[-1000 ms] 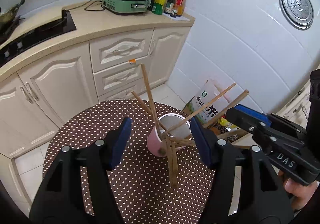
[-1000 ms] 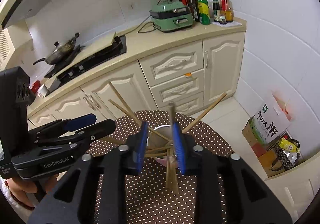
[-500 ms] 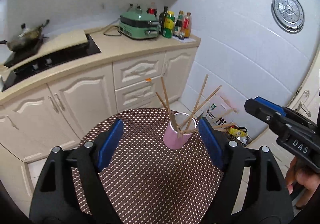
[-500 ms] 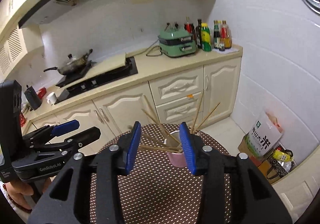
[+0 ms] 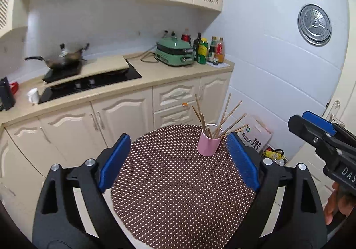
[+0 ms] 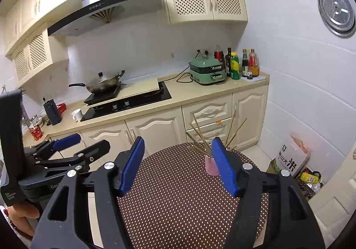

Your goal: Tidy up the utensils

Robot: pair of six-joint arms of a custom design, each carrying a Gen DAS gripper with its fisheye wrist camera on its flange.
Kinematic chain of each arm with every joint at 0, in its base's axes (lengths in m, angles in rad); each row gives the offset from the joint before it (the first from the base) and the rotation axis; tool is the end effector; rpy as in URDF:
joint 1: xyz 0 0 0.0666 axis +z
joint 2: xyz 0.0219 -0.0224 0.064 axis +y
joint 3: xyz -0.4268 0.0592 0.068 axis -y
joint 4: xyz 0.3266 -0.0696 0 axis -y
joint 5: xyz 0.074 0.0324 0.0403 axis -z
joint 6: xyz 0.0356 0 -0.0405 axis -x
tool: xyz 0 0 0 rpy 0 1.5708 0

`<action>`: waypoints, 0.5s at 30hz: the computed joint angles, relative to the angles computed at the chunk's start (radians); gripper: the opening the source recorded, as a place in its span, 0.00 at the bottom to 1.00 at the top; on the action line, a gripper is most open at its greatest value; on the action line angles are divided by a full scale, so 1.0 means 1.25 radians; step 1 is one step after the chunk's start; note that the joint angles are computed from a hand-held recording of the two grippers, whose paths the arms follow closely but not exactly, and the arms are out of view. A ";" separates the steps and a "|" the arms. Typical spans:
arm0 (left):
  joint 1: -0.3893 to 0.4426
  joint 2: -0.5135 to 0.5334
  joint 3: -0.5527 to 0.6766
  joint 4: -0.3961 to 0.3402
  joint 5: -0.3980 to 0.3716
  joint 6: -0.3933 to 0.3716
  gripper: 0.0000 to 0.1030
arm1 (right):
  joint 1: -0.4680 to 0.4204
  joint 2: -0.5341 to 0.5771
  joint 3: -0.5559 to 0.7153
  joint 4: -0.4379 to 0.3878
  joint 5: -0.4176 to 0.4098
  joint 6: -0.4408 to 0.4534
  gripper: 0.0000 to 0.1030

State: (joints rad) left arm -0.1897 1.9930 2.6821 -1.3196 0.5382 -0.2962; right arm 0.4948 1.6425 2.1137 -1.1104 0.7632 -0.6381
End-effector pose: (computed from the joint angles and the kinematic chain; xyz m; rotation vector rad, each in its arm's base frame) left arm 0.5810 -0.1306 0.6379 0.8007 1.9921 -0.5280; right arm 0.4442 0.2113 0.6400 0.5399 1.9456 -0.1362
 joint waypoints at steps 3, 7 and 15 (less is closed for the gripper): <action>0.013 -0.056 -0.075 0.027 0.013 -0.008 0.86 | 0.032 -0.006 0.006 -0.007 0.034 0.002 0.66; 0.024 -0.130 -0.178 0.086 0.006 0.012 0.87 | 0.066 -0.019 0.007 -0.008 0.059 0.018 0.72; 0.016 -0.273 -0.388 0.239 -0.084 0.059 0.89 | 0.100 -0.076 -0.053 0.058 0.050 0.088 0.81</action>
